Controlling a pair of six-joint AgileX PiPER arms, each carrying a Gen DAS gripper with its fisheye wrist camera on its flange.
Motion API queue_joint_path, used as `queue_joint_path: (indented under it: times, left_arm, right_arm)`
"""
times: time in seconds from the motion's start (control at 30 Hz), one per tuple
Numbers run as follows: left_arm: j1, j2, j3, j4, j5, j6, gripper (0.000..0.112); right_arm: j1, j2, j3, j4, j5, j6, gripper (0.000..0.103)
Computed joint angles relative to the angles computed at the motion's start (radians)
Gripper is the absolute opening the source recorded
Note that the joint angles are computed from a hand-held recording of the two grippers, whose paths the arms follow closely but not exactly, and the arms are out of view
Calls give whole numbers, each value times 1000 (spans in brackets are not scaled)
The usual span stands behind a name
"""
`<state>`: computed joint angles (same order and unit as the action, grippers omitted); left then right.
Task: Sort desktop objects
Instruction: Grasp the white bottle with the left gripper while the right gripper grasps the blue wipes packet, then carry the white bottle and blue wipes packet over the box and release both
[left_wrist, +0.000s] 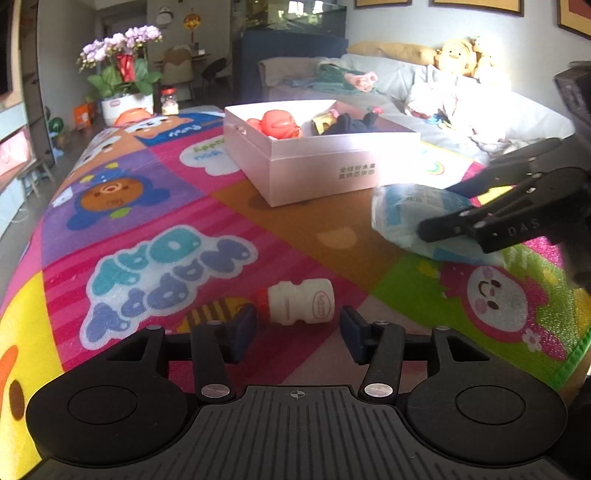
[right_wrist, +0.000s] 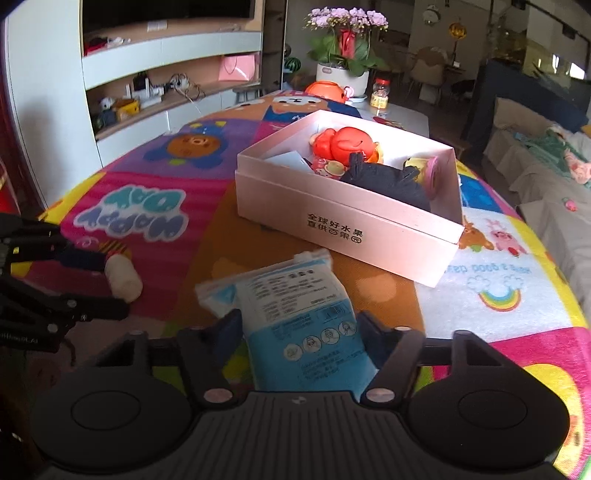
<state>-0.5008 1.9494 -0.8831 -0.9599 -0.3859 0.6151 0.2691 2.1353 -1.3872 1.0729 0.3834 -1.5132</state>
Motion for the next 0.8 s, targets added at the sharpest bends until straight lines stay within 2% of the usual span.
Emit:
queue_joint_path:
  times: [0.13, 0.3, 0.47, 0.6, 0.73, 0.8]
  left_arm:
    - [-6, 24, -51, -115, 1, 111, 56]
    - [-34, 23, -82, -247, -16, 260, 48]
    - [-87, -30, -55, -281, -62, 336, 48]
    - [-111, -60, -72, -301, -101, 400, 48]
    - [-95, -34, -173, -320, -119, 509, 48]
    - [-68, 8, -264, -337, -98, 577, 48]
  right_arm:
    - [2, -49, 55, -106, -32, 109, 53]
    - [-16, -125, 137, -139, -26, 140, 52]
    - [-60, -239, 232, 40, 10, -59, 51]
    - [-107, -326, 278, 245, 49, -248, 51]
    - [-157, -369, 258, 406, 92, -351, 52]
    - [-172, -364, 230, 458, 95, -373, 52]
